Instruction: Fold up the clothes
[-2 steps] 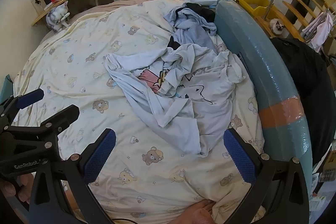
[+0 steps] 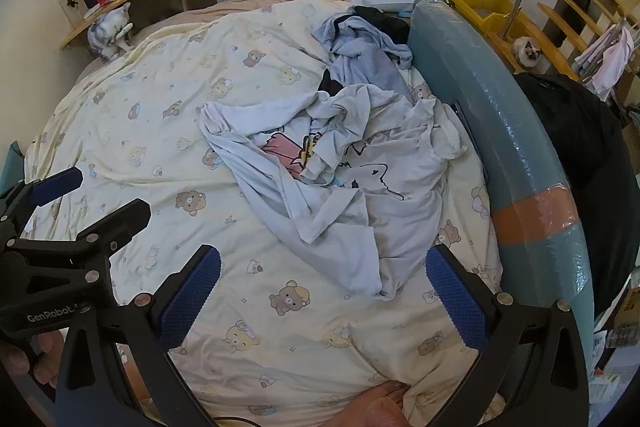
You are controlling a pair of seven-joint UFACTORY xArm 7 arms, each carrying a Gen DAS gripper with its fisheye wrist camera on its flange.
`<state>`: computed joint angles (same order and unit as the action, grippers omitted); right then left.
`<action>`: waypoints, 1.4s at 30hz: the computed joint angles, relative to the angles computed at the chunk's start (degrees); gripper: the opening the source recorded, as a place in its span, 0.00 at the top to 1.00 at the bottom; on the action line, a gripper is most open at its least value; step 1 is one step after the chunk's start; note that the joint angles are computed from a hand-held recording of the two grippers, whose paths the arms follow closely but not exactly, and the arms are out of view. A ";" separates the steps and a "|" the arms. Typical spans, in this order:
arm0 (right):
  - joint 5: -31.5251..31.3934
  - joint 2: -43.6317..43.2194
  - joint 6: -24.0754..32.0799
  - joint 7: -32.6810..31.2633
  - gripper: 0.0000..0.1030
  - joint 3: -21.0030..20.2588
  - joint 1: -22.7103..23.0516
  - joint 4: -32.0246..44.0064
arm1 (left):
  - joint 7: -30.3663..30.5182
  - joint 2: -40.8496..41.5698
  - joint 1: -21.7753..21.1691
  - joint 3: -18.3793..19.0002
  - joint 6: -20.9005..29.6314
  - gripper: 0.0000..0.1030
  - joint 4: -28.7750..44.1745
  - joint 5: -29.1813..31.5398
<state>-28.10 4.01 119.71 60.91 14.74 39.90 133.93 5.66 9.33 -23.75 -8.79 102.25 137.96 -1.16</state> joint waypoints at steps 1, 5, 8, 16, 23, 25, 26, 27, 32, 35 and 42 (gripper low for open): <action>-0.05 0.02 0.01 -0.04 0.00 0.00 0.02 0.03 | -0.02 -0.16 0.02 0.00 -0.25 0.01 -0.31 -0.06; -0.19 0.07 0.01 -0.22 0.00 -0.03 0.08 0.13 | -0.05 -1.10 0.25 -0.08 -1.46 0.01 -2.02 -0.35; -0.28 0.09 0.01 -0.35 0.00 -0.06 0.13 0.19 | -0.08 -1.76 0.47 -0.20 -2.34 0.01 -3.24 -0.54; -0.68 0.29 0.12 -0.53 0.00 -0.07 0.34 0.56 | -0.18 -2.92 1.05 -0.53 -4.09 0.01 -5.48 -1.11; -0.83 0.36 0.40 -0.26 0.00 -0.09 0.80 0.56 | 0.10 0.12 1.15 -0.40 -1.11 0.01 0.00 -1.62; -0.44 0.10 0.32 -0.58 0.00 -0.30 0.44 0.41 | 0.09 0.59 0.97 -0.22 -0.60 0.01 0.81 -1.73; -0.55 0.21 0.44 -0.65 0.00 -0.21 0.48 0.59 | 0.08 0.48 0.89 -0.15 -0.64 0.01 0.64 -1.77; -0.66 0.33 0.58 -0.75 0.00 -0.17 0.53 0.81 | 0.04 0.32 0.88 -0.08 -0.73 0.01 0.36 -1.87; -0.66 0.68 0.95 -1.17 0.00 -0.49 0.63 1.53 | -0.14 0.05 0.83 0.00 -0.87 0.01 -0.17 -2.01; -0.38 0.72 0.86 -1.19 0.00 -0.66 0.60 1.58 | -0.14 -0.19 0.84 -0.03 -0.92 0.01 -0.55 -1.99; -0.01 0.50 0.78 -1.18 0.00 -0.66 0.37 1.23 | -0.23 -0.14 0.73 -0.10 -0.72 0.01 -0.53 -2.03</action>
